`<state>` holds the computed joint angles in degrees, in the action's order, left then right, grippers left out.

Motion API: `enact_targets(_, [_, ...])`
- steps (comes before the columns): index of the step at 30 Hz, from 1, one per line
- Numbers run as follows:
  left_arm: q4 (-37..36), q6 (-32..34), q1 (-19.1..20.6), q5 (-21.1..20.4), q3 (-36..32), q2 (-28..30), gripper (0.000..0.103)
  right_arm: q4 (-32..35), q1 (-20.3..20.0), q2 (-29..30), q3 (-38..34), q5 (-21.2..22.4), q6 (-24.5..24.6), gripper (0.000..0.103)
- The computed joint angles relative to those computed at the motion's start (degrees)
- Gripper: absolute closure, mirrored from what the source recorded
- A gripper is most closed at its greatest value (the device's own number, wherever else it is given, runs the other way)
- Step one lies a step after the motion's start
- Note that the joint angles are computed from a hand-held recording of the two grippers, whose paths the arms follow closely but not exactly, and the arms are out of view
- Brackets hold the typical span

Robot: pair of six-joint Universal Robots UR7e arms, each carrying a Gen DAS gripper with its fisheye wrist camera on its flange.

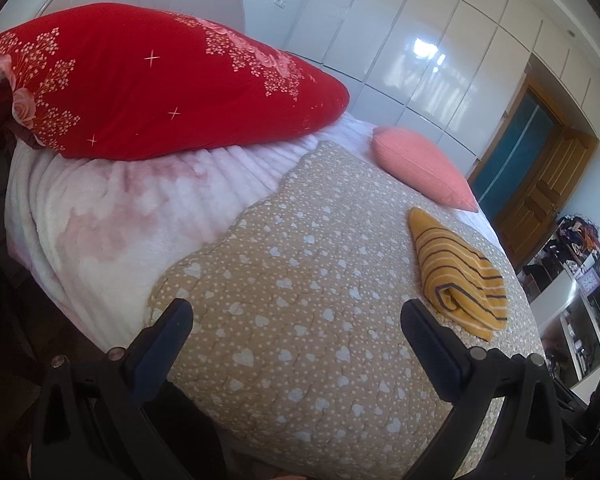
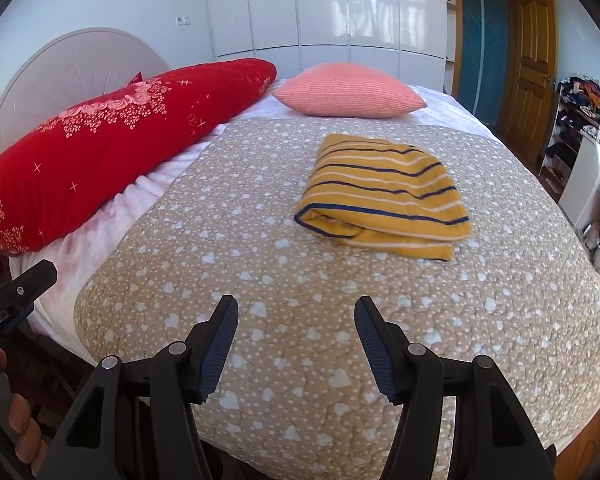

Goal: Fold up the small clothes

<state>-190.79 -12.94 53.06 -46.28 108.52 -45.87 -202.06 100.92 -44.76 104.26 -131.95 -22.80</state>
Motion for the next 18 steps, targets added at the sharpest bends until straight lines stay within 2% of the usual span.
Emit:
enact_targets(10, [-0.15, -1.36, 1.27, -0.64, 0.44, -0.98, 0.0, 1.14, 1.33, 2.76, -2.58, -1.41, -1.92, 0.037])
enact_targets(18, [1.69, -2.02, 0.98, 0.9, -0.1, -0.49, 0.0, -2.34, 1.12, 2.36, -1.17, -1.09, -4.19, 0.037])
